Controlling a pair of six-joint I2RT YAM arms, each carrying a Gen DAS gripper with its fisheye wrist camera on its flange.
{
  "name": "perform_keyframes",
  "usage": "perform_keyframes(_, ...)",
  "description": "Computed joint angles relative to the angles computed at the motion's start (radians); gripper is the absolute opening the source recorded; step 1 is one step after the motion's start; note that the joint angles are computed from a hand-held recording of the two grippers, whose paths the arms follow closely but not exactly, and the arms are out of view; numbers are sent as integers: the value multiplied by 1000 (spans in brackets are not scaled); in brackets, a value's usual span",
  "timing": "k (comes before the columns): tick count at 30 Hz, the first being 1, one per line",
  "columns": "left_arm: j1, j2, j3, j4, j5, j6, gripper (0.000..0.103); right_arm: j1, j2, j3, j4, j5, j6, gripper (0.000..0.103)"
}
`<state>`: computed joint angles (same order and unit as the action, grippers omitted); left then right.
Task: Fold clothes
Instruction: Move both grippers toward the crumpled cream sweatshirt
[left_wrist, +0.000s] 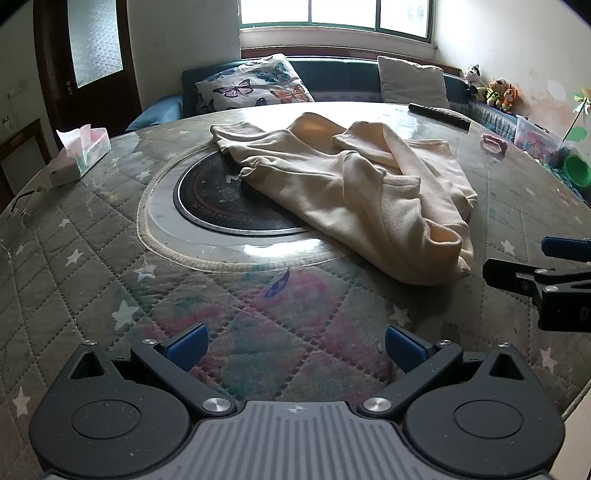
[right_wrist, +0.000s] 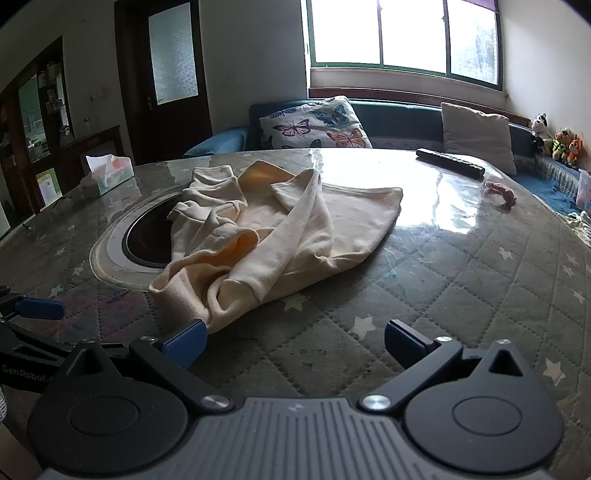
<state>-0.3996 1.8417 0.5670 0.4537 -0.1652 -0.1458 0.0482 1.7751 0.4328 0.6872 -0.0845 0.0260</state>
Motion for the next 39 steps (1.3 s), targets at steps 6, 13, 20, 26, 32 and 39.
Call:
perform_keyframes(6,-5,9,18,-14,-5,6,103,0,10,10,-7,0,1,103)
perform_keyframes(13,-3,24,39,-29,-1,11,103,1,20,27,-20,-2,-2,103)
perform_keyframes(20,-3,26,55,-43,0,16,103,-2,23,35,-25,-5,-2,103)
perform_keyframes(26,-5,35,76,-60,0,19,103,-7,26,53,-43,-9,-3,103)
perform_keyframes(32,-2,41,90,-71,1,21,103,-8,32,69,-55,-8,-2,103)
perform_keyframes(39,13,50,115,-86,4,28,103,-9,43,95,-71,-12,-2,103)
